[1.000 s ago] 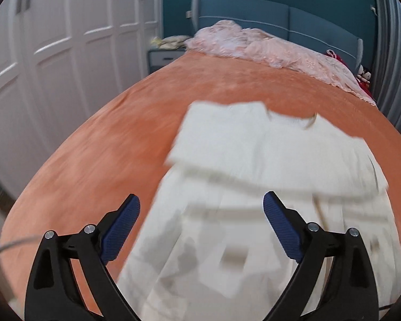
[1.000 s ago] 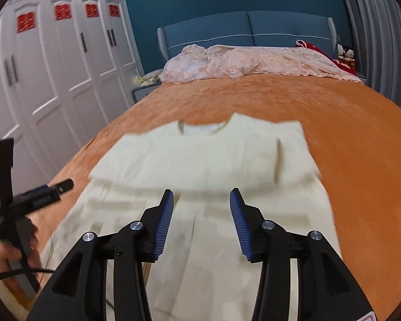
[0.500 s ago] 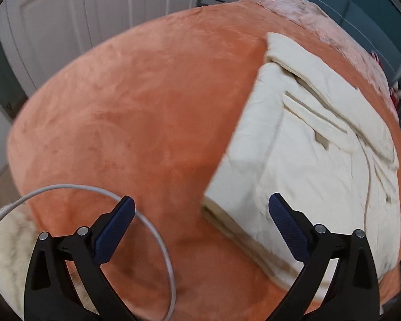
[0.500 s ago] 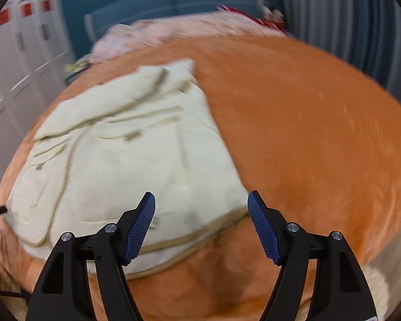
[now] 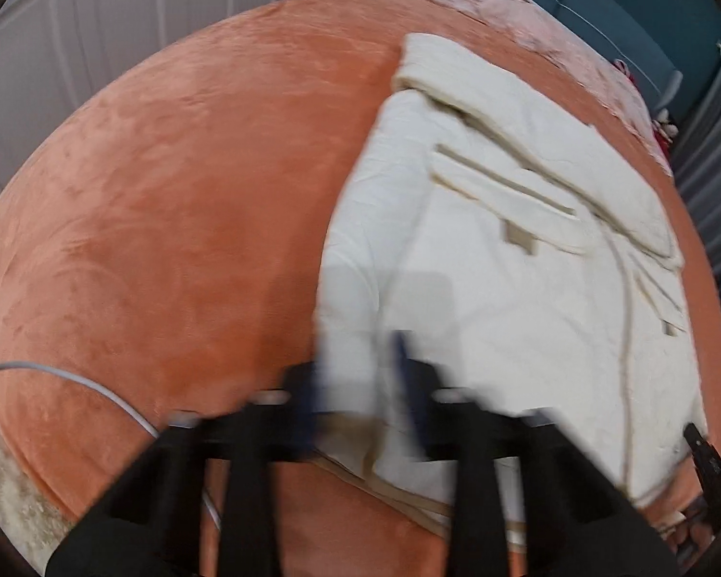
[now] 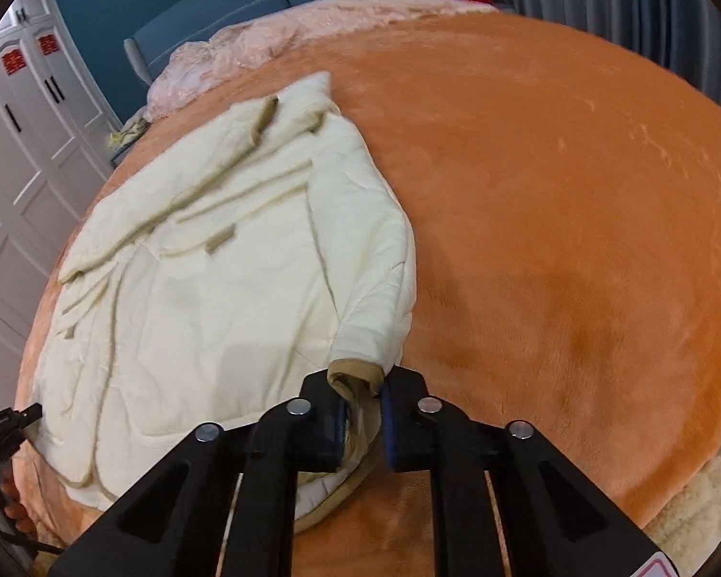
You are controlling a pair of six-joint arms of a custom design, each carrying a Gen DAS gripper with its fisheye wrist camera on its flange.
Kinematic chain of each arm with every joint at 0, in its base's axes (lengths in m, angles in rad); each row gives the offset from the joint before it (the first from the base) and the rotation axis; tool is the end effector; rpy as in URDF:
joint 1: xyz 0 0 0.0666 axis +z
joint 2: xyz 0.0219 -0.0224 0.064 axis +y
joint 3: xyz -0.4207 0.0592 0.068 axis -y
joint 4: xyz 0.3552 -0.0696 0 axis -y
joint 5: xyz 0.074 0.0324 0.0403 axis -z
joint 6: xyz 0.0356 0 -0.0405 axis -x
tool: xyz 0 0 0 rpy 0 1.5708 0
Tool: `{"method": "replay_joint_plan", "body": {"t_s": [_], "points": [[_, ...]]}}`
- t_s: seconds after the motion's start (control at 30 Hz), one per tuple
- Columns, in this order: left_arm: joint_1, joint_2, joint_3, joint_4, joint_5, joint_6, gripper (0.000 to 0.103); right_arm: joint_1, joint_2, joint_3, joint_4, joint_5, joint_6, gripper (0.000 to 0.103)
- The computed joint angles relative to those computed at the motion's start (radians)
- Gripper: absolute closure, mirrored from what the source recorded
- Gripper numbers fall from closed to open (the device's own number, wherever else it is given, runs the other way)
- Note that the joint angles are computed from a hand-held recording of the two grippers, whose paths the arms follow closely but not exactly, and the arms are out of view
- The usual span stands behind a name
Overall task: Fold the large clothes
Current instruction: 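Grasp the jacket hem with the right gripper and lift it toward the collar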
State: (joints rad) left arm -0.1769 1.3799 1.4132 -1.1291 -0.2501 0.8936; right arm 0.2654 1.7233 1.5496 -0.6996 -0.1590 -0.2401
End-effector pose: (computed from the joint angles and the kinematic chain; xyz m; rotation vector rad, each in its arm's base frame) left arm 0.4083 -0.0644 0.4718 -0.9893 2.4151 -0.0400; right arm 0.5514 0.1553 0.3909 -0.1029 2.4720 0.4156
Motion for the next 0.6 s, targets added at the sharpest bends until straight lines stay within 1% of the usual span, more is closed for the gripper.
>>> {"method": "replay_joint_plan", "body": {"t_s": [0.07, 0.1, 0.17, 0.23, 0.27, 0.33, 0.37, 0.4, 0.43, 0.47, 0.5, 0.53, 0.57, 0.6], "points": [[-0.017, -0.020, 0.024, -0.010, -0.026, -0.012, 0.094, -0.005, -0.040, -0.018, 0.027, -0.024, 0.016, 0.097], [-0.022, -0.031, 0.029, -0.009, -0.029, -0.014, 0.095, -0.008, -0.060, -0.024, 0.032, -0.041, 0.030, 0.098], [-0.031, -0.083, 0.031, 0.004, -0.010, -0.020, 0.095, -0.014, -0.110, -0.039, 0.026, -0.066, 0.089, 0.099], [-0.043, -0.119, 0.036, -0.009, -0.008, -0.037, 0.096, -0.019, -0.160, -0.054, 0.002, -0.087, 0.151, 0.099], [-0.052, -0.140, 0.036, -0.021, -0.011, -0.045, 0.096, -0.022, -0.192, -0.061, -0.023, -0.101, 0.193, 0.099], [-0.080, -0.189, 0.032, -0.064, -0.001, -0.037, 0.096, -0.033, -0.258, -0.085, -0.075, -0.122, 0.272, 0.099], [-0.094, -0.214, 0.026, -0.084, 0.013, -0.018, 0.096, -0.039, -0.286, -0.096, -0.098, -0.133, 0.301, 0.099], [-0.125, -0.257, 0.017, -0.120, 0.027, 0.020, 0.096, -0.045, -0.324, -0.107, -0.133, -0.146, 0.339, 0.099], [-0.148, -0.276, 0.019, -0.146, 0.024, 0.042, 0.096, -0.050, -0.354, -0.112, -0.168, -0.151, 0.370, 0.099], [-0.183, -0.301, 0.022, -0.180, 0.010, 0.074, 0.096, -0.053, -0.379, -0.117, -0.194, -0.155, 0.391, 0.099], [-0.242, -0.327, 0.042, -0.235, -0.020, 0.138, 0.096, -0.057, -0.408, -0.122, -0.223, -0.158, 0.413, 0.099], [-0.280, -0.339, 0.058, -0.268, -0.045, 0.181, 0.096, -0.059, -0.439, -0.120, -0.258, -0.158, 0.427, 0.099], [-0.320, -0.352, 0.078, -0.295, -0.073, 0.240, 0.097, -0.062, -0.452, -0.116, -0.274, -0.161, 0.429, 0.099], [-0.344, -0.358, 0.092, -0.306, -0.092, 0.279, 0.097, -0.063, -0.464, -0.108, -0.285, -0.163, 0.424, 0.099]]}}
